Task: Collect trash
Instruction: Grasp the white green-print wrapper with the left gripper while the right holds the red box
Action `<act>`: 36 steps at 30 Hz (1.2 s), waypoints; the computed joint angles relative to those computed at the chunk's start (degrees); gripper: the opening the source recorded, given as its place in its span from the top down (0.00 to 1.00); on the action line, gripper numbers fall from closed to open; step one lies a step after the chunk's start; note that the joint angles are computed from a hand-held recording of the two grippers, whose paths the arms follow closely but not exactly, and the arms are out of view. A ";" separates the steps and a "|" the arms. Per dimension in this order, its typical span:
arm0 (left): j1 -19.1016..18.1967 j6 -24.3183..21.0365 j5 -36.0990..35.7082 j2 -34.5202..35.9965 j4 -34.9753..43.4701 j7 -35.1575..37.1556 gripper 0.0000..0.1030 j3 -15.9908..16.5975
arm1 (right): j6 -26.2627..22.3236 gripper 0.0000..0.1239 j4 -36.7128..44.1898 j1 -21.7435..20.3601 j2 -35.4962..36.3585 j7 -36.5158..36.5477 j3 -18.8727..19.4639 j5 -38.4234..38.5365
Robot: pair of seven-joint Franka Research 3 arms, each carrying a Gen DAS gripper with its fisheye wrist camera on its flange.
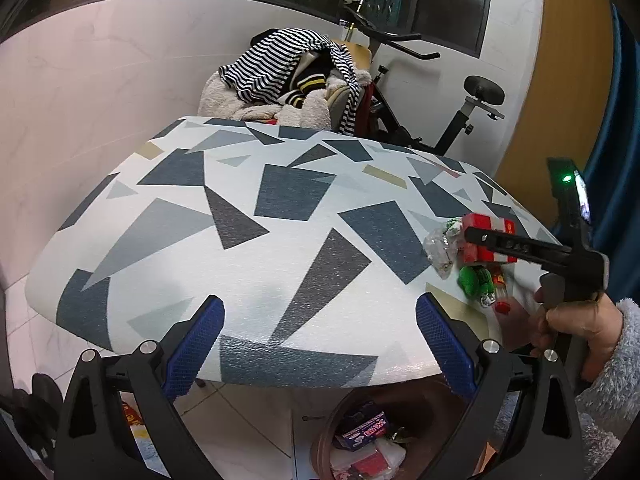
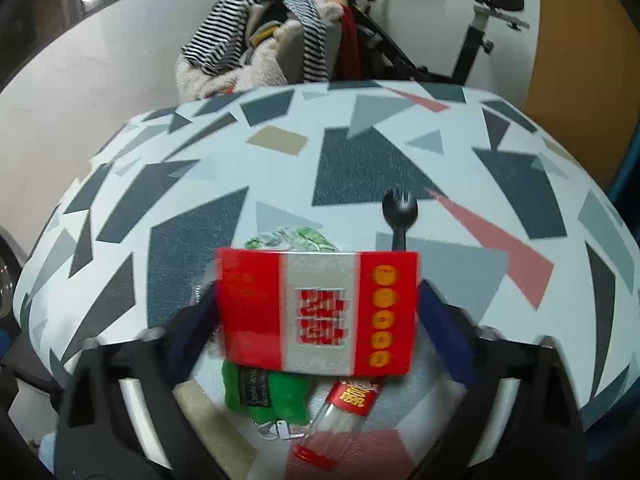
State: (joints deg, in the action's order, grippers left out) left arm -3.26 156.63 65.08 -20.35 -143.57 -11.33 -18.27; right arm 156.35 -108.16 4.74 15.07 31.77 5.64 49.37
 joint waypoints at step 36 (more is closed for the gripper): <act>-12.91 -5.89 -37.73 46.74 53.45 64.59 0.64 9.08 | -10.55 0.28 1.69 -9.93 -1.61 -8.89 -5.03 12.46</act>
